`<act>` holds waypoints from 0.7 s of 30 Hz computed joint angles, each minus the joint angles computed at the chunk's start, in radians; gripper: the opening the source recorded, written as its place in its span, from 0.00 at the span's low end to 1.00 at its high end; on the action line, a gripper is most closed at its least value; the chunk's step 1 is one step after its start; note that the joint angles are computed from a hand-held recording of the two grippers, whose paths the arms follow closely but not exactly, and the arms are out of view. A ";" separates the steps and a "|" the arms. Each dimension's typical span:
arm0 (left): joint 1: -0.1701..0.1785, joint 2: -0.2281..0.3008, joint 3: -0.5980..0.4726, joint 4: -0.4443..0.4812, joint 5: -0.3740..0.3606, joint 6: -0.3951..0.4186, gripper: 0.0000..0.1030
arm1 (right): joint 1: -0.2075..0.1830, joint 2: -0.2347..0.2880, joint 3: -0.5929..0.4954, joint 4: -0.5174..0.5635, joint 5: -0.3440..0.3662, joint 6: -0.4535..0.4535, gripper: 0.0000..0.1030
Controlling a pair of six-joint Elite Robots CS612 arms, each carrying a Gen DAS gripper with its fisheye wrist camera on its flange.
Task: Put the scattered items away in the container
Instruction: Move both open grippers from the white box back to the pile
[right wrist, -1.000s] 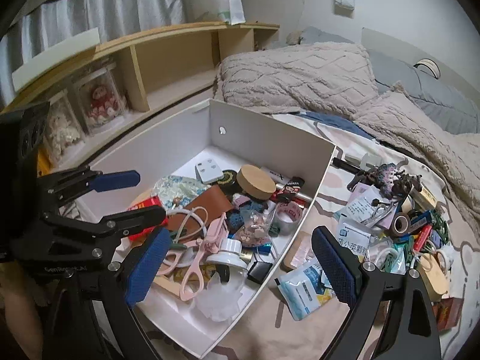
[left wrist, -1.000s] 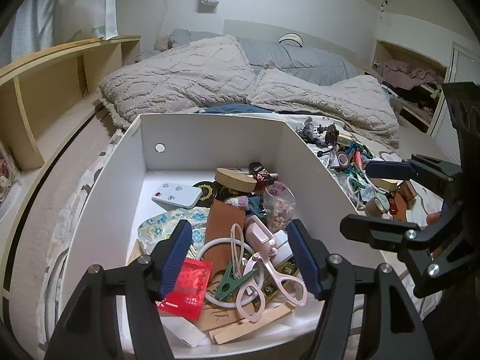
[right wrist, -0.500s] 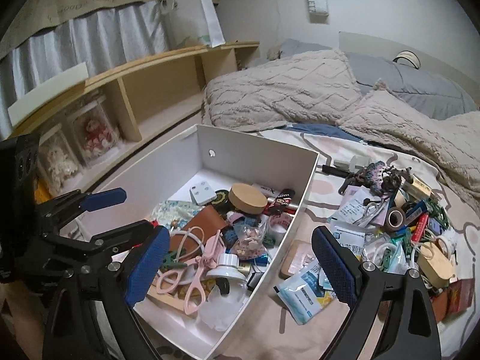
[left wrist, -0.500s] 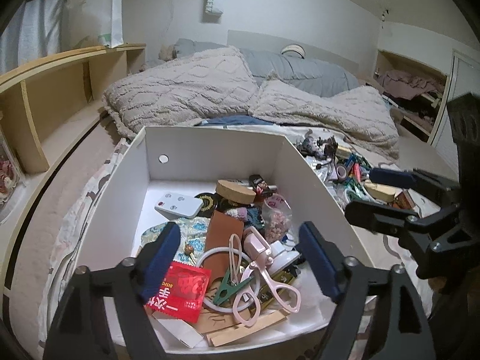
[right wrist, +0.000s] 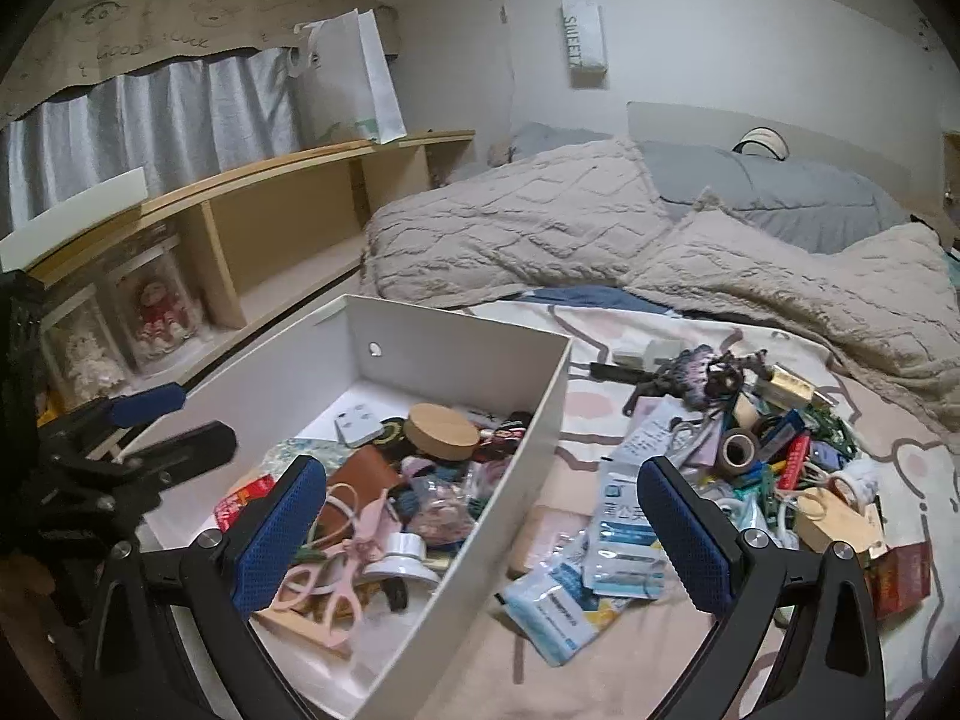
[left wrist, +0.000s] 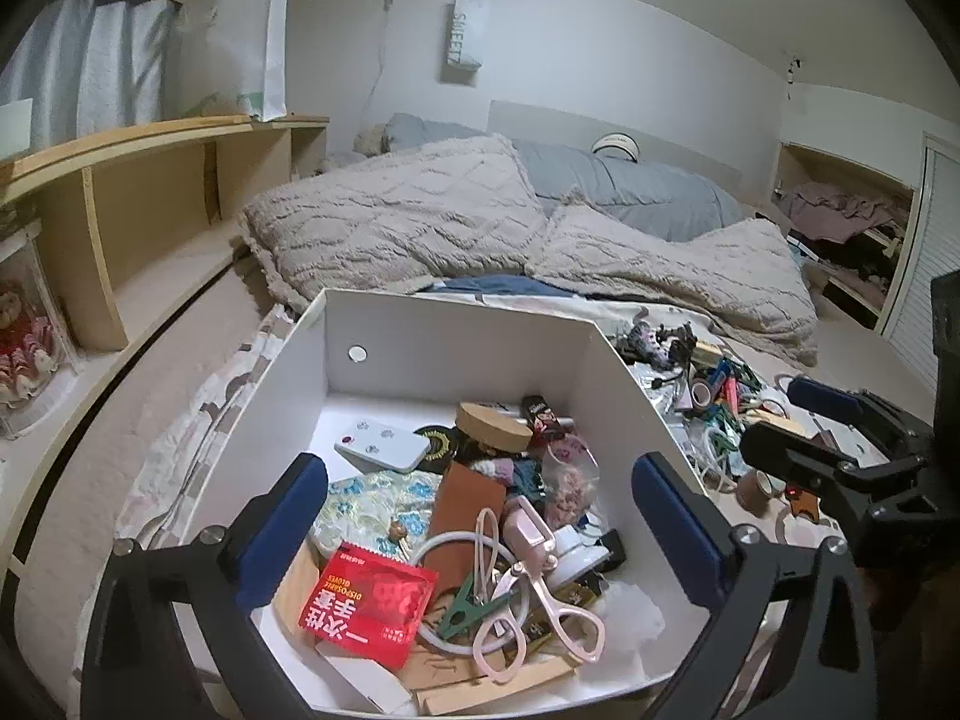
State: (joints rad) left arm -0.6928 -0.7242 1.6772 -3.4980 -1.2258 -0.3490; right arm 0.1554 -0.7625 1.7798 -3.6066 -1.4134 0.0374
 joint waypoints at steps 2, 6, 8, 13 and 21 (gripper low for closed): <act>-0.001 0.003 -0.001 -0.013 0.008 -0.006 1.00 | -0.002 0.002 0.003 -0.011 -0.011 -0.001 1.00; -0.005 0.006 0.000 -0.036 0.025 -0.013 1.00 | -0.011 0.003 0.011 -0.030 -0.007 0.010 1.00; -0.006 0.006 -0.001 -0.037 0.027 -0.011 1.00 | -0.017 0.002 0.016 -0.031 0.005 0.017 1.00; -0.007 0.008 -0.002 -0.042 0.026 -0.007 1.00 | -0.023 0.000 0.027 -0.049 -0.003 0.016 1.00; -0.014 0.018 -0.013 -0.066 0.018 0.008 1.00 | -0.044 -0.010 0.046 -0.035 0.005 0.038 1.00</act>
